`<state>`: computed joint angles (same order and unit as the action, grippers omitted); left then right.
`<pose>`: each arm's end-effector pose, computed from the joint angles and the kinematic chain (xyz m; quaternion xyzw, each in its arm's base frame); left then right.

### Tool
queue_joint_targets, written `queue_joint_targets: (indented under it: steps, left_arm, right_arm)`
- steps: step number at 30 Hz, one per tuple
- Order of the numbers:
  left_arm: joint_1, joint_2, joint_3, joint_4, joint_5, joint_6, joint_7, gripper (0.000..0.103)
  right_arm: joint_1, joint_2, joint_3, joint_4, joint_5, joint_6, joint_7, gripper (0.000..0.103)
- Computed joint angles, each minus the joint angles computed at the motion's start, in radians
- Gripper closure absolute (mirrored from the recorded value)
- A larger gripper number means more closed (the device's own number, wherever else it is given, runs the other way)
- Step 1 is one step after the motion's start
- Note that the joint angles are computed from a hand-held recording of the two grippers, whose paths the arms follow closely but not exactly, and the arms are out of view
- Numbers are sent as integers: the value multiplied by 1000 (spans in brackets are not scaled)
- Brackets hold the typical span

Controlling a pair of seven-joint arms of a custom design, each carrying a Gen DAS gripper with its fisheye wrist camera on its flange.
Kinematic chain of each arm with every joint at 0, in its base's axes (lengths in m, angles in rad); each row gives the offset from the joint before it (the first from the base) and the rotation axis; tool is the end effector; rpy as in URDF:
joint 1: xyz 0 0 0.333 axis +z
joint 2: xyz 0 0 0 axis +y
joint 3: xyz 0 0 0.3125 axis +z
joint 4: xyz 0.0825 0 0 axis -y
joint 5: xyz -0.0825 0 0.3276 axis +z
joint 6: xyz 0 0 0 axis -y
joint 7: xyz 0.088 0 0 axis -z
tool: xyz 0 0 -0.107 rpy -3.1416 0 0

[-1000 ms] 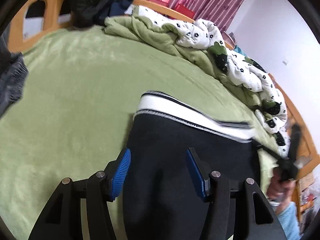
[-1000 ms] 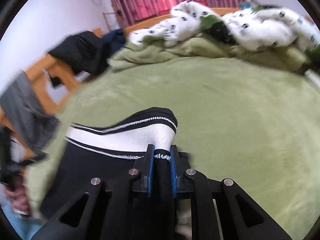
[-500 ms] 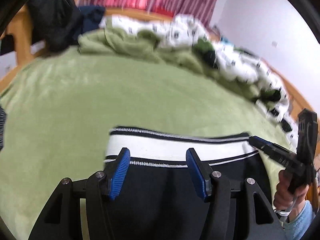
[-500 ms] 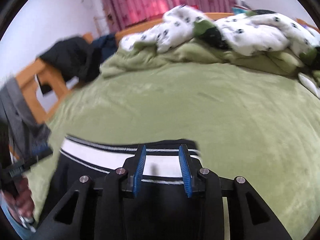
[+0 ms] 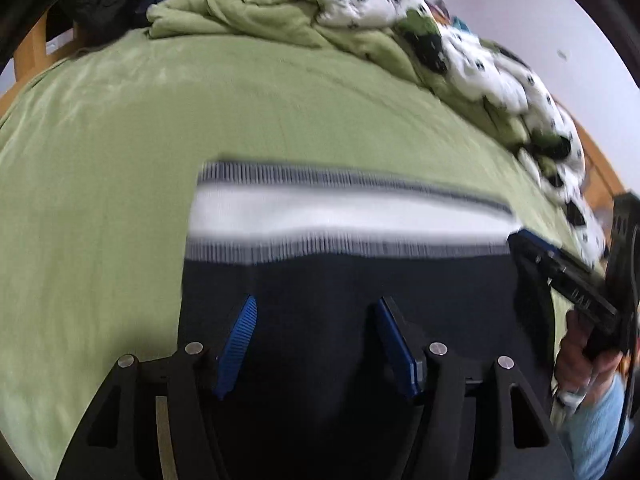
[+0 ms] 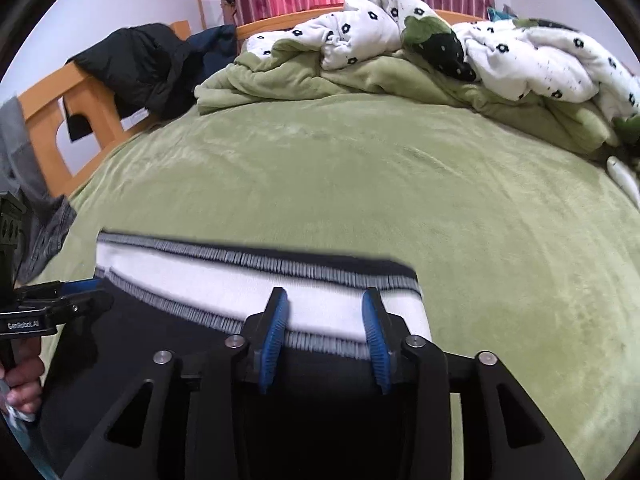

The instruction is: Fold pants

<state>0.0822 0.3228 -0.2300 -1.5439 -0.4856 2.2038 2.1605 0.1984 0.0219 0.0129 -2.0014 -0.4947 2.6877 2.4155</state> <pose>0.6267 -0.0881 0.5242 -0.4914 0.8183 -0.2981 0.0055 0.5381 0.1310 0.5411 -0.5683 0.7396 -0.2479 0.2617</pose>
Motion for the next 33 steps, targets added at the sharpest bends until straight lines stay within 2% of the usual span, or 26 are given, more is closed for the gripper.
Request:
queue_joint_targets:
  steps: [3, 6, 9, 13, 14, 16, 17, 22, 23, 25, 27, 30, 33]
  left_arm:
    - [39, -114, 11, -148, -58, -18, 89, 44]
    - [64, -223, 60, -274, -149, -92, 157, 44]
    - [55, -336, 115, -403, -194, -91, 217, 44]
    - [18, -449, 167, -535, -141, -20, 239, 43]
    - [12, -463, 184, -552, -131, -31, 244, 43]
    - [7, -459, 216, -544, -100, -114, 231, 43]
    - [8, -464, 220, -555, -62, -124, 219, 44]
    - [-30, -600, 232, -740, 1, 122, 333, 46]
    - [-44, -623, 229, -776, 20, 193, 351, 46]
    - [-76, -650, 228, -829, 52, 310, 388, 47]
    - [-104, -649, 224, -848, 93, 385, 394, 51]
    - [-148, -630, 238, -846, 112, 428, 363, 54]
    - [-195, -604, 271, -811, 58, 387, 351, 76]
  right_arm:
    - [15, -89, 32, -86, 5, -49, 7, 54]
    - [11, -181, 92, -170, -60, -111, 87, 54]
    - [15, -262, 129, -249, -1, -131, 103, 51]
    - [10, -329, 175, -311, 82, -162, 101, 51]
    - [12, -339, 179, -324, 102, -163, 91, 51]
    - [13, -352, 190, -337, 138, -179, 71, 51]
    - [7, -356, 199, -339, 141, -186, 74, 51]
    - [-22, -380, 221, -348, 140, -181, 96, 51]
    - [-26, -383, 220, -351, 146, -174, 101, 51]
    - [-29, -384, 211, -357, 171, -161, 96, 51]
    - [-33, -382, 210, -358, 188, -156, 90, 51]
    - [-43, -379, 224, -350, 176, -166, 90, 51]
    - [-48, -381, 232, -346, 157, -178, 88, 51]
